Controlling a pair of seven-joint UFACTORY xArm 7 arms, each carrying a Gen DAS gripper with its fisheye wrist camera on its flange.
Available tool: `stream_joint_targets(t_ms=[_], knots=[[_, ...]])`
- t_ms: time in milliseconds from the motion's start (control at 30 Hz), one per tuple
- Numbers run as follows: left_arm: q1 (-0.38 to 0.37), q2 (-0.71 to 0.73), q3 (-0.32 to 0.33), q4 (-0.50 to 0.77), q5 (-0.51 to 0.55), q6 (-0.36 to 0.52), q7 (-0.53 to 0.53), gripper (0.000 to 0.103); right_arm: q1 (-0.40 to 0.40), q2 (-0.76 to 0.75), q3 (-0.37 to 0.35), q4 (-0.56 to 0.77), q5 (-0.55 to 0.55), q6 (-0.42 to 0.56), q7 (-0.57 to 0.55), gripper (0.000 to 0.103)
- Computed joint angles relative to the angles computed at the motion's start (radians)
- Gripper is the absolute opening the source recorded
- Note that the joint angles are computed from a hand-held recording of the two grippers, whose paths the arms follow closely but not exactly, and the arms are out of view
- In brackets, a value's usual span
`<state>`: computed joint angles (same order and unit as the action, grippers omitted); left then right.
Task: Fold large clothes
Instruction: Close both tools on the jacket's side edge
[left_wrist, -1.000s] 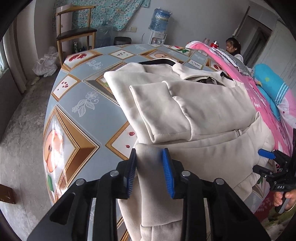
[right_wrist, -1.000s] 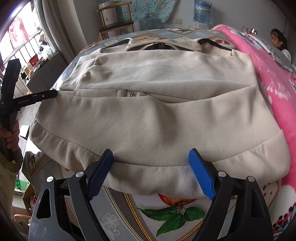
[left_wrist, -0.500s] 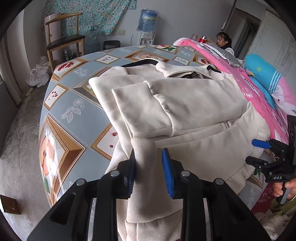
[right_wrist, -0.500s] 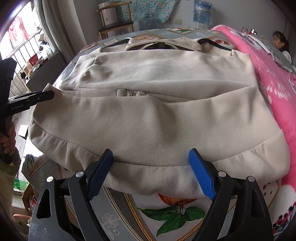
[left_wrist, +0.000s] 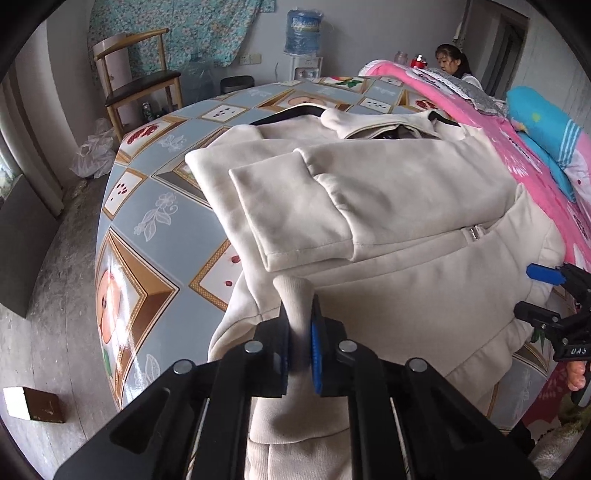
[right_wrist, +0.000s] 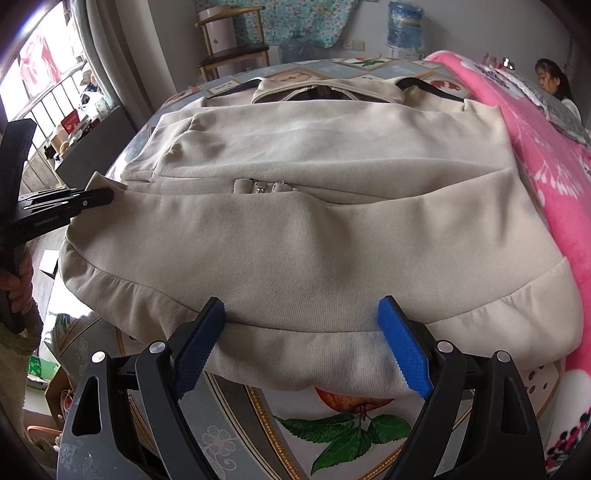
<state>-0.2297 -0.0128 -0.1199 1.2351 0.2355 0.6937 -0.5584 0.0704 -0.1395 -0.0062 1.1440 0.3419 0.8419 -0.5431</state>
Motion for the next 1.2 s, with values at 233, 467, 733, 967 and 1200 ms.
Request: stream_joint_targets(t_ms=[233,467,733,967,1200], knots=[[-0.008,-0.002,-0.008,0.006,0.092,0.023,-0.079,0.007,-0.037,-0.013,-0.066,0.048,0.123,0.045,-0.082,0.081],[-0.022,0.000,-0.018,0.018,0.177,0.061,-0.134,0.007,-0.167,0.183,-0.105,0.320,0.156,0.132,-0.099,0.072],[-0.033,0.014,-0.015,0.035,0.206,0.086,-0.145,0.007,-0.266,0.400,-0.015,0.577,0.168,0.208,-0.106,0.051],[-0.038,0.023,-0.012,0.044,0.211,0.095,-0.145,0.007,-0.293,0.503,0.031,0.705,0.146,0.286,-0.111,0.039],[-0.038,0.007,-0.012,0.023,0.230,0.069,-0.156,0.007,-0.296,0.472,0.035,0.671,0.114,0.277,-0.128,0.010]])
